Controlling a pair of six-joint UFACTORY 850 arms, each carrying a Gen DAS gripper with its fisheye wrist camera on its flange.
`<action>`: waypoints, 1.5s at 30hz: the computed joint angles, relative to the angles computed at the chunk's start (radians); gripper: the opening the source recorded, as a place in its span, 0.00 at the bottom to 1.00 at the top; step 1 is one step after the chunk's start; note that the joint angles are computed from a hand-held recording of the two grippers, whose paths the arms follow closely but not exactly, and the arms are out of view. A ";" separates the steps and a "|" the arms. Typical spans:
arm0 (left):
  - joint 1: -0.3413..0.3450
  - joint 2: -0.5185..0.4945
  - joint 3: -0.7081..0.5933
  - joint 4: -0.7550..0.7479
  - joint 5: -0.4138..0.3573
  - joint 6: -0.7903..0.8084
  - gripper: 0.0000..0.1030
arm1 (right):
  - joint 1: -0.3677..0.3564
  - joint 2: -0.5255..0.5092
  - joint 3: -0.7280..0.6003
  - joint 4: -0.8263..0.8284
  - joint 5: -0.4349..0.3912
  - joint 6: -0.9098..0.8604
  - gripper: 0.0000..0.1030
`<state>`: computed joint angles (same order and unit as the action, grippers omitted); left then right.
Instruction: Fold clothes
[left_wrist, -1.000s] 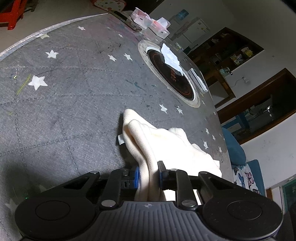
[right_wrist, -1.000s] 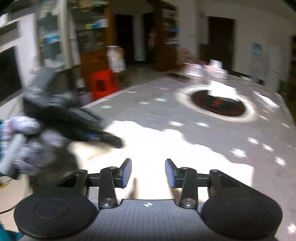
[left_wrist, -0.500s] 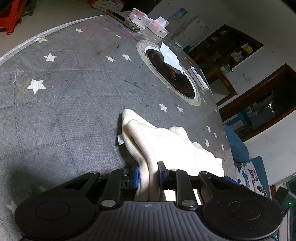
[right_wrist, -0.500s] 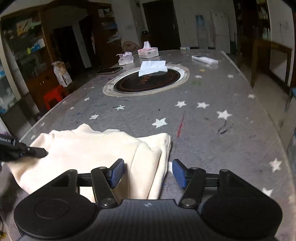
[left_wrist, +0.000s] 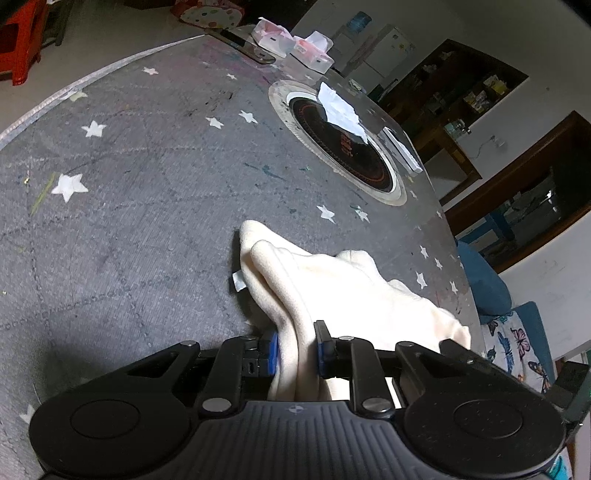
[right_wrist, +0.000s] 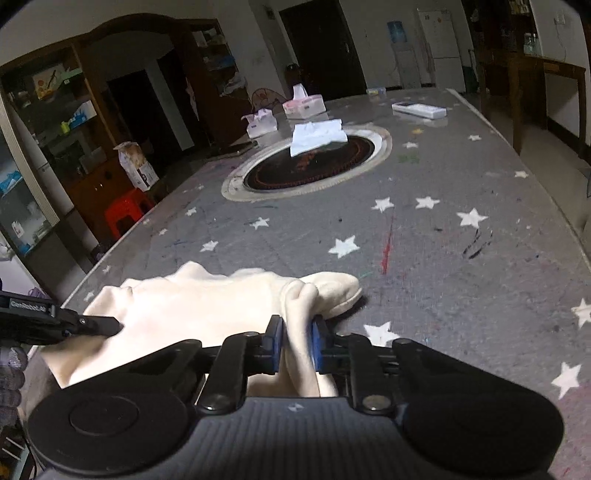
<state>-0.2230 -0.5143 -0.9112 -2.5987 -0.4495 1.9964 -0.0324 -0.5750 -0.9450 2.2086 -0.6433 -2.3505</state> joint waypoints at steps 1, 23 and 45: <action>-0.002 0.003 0.000 -0.005 0.002 0.009 0.17 | 0.000 0.006 0.006 0.008 -0.003 -0.007 0.14; -0.113 0.012 -0.109 -0.010 0.030 0.098 0.14 | -0.081 0.184 0.138 0.180 -0.055 -0.238 0.12; -0.192 -0.089 -0.326 0.094 0.130 0.060 0.15 | -0.147 0.216 0.114 0.261 -0.028 -0.328 0.12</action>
<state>-0.4152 -0.6035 -1.2372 -2.5051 -0.3197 2.0562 -0.1792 -0.3591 -0.8314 2.4698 -0.6710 -2.6783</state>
